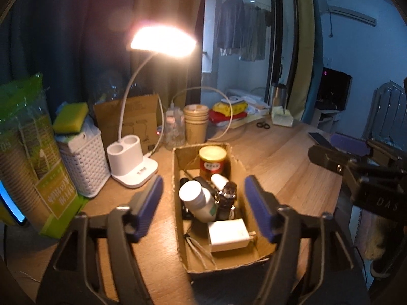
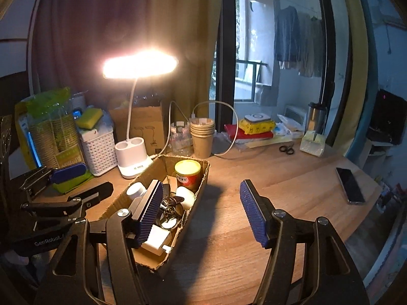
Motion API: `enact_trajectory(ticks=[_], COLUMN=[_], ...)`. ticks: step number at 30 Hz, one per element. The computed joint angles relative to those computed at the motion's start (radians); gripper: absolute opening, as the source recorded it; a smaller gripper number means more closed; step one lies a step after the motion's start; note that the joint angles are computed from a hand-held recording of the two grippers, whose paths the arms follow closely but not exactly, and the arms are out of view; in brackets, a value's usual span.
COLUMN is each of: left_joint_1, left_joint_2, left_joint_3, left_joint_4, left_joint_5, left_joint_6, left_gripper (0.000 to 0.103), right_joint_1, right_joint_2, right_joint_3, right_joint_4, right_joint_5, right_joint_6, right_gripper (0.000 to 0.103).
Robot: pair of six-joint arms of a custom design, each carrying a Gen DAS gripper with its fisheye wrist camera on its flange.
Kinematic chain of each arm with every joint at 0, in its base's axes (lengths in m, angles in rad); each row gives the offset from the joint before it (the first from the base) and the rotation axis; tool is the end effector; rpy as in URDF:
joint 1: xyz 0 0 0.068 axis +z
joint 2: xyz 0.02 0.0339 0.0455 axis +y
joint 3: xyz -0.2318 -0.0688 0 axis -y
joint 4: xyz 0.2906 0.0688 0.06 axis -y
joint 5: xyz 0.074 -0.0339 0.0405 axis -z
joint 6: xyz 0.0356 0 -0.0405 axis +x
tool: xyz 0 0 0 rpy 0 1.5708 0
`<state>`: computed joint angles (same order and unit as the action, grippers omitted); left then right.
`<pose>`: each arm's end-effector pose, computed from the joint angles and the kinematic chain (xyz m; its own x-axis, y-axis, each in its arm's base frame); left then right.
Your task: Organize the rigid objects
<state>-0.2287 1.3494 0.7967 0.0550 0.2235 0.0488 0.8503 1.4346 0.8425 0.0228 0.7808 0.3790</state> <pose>0.3327 -0.0856 0.1862 -0.4444 0.1523 -0.8828 0.4329 0.8992 -0.0628 0.2476 0.2441 0.1772 -0.3832 -0.0381 -0.9229 -0.0010 0.9992 -0.0408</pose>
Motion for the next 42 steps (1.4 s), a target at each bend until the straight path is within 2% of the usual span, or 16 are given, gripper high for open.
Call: enact_trajectory(ticks=[3,5,7,10,14,20,42], left_joint_1=[-0.011,-0.018,-0.024,-0.033,-0.053,-0.056,-0.016], left_joint_2=[-0.059,-0.096,-0.122,-0.168,-0.236,-0.316,-0.325], left_joint_3=[-0.032,-0.05,-0.058,-0.076,-0.112,-0.154,-0.158], left_joint_4=[0.001,0.0,-0.008,-0.017,-0.009,0.022,0.034], left_joint_5=[-0.017,-0.023,-0.024,-0.025,-0.077,-0.097,-0.056], left_joint_6=[-0.006,-0.012,-0.016,-0.02,-0.028,-0.03,-0.056], left_gripper=[0.075,0.084,0.088,0.088,0.088,0.089,0.089], right_joint_1=[0.026,0.046,0.062,0.089,0.112,0.116,0.113], right_joint_2=[-0.036,-0.06,-0.081,-0.119,-0.181,-0.227,-0.196], right_joint_3=[-0.025,-0.04,-0.053,-0.077,-0.121,-0.155,-0.138], right_joint_4=[0.003,0.006,0.007,0.022,0.048,0.05,0.045], right_joint_5=[0.035,0.062,0.088,0.133,0.173,0.193,0.186], right_joint_6=[0.011,0.012,0.01,0.002,-0.004,-0.001,0.002], right_gripper=[0.066,0.066,0.066,0.066,0.066,0.067,0.067])
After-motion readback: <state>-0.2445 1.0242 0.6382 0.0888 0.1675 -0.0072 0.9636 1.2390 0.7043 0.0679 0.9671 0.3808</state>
